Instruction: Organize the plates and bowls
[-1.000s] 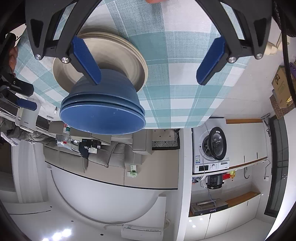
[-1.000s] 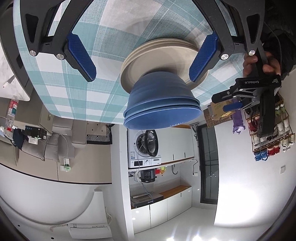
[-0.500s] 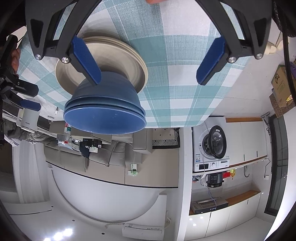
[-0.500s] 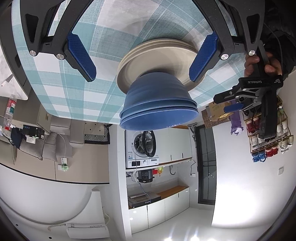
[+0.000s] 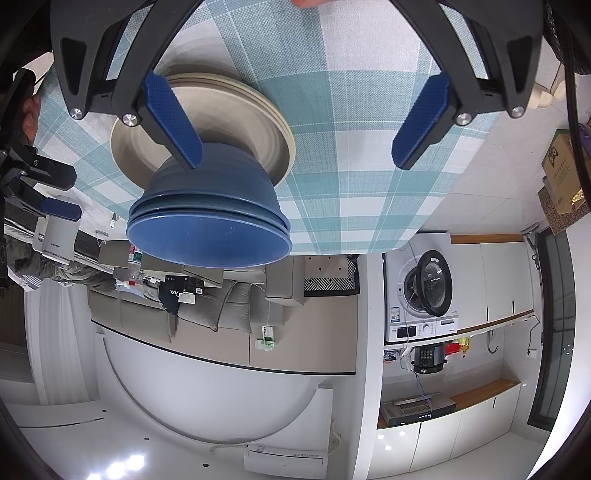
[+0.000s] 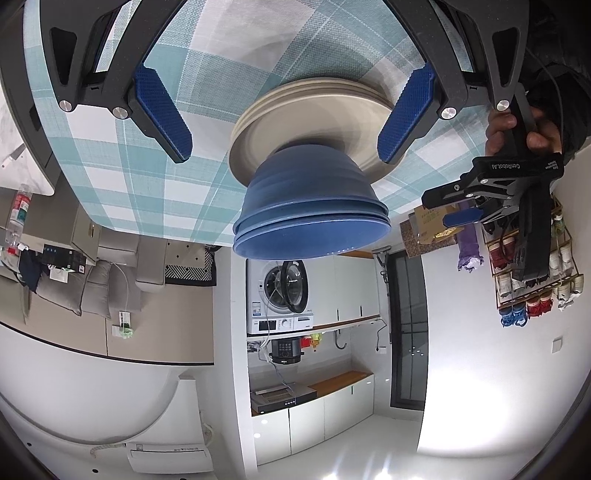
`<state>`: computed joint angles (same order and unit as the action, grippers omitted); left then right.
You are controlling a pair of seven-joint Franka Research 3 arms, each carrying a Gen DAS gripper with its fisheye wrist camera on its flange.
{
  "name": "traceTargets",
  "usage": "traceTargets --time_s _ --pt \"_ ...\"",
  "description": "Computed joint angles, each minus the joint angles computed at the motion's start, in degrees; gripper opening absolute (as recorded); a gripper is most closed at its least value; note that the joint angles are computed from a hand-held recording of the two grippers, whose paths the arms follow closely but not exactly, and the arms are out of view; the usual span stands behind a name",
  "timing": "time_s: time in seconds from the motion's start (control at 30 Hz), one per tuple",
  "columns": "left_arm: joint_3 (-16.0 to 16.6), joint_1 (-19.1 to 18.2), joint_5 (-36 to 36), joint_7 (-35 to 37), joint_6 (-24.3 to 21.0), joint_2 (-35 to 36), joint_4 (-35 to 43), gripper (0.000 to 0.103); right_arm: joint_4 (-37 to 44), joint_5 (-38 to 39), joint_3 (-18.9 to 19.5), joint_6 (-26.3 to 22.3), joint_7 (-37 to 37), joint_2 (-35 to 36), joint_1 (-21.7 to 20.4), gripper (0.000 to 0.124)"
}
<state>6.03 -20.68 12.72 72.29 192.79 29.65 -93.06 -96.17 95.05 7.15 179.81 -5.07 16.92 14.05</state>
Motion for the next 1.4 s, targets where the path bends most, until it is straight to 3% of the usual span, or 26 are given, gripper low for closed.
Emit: traceTargets --time_s 1.4 --pt "0.24 -0.51 -0.64 0.66 0.25 -0.46 -0.75 0.103 -0.57 0.2 -0.02 -0.48 -0.53 -0.37 0.09 0.102"
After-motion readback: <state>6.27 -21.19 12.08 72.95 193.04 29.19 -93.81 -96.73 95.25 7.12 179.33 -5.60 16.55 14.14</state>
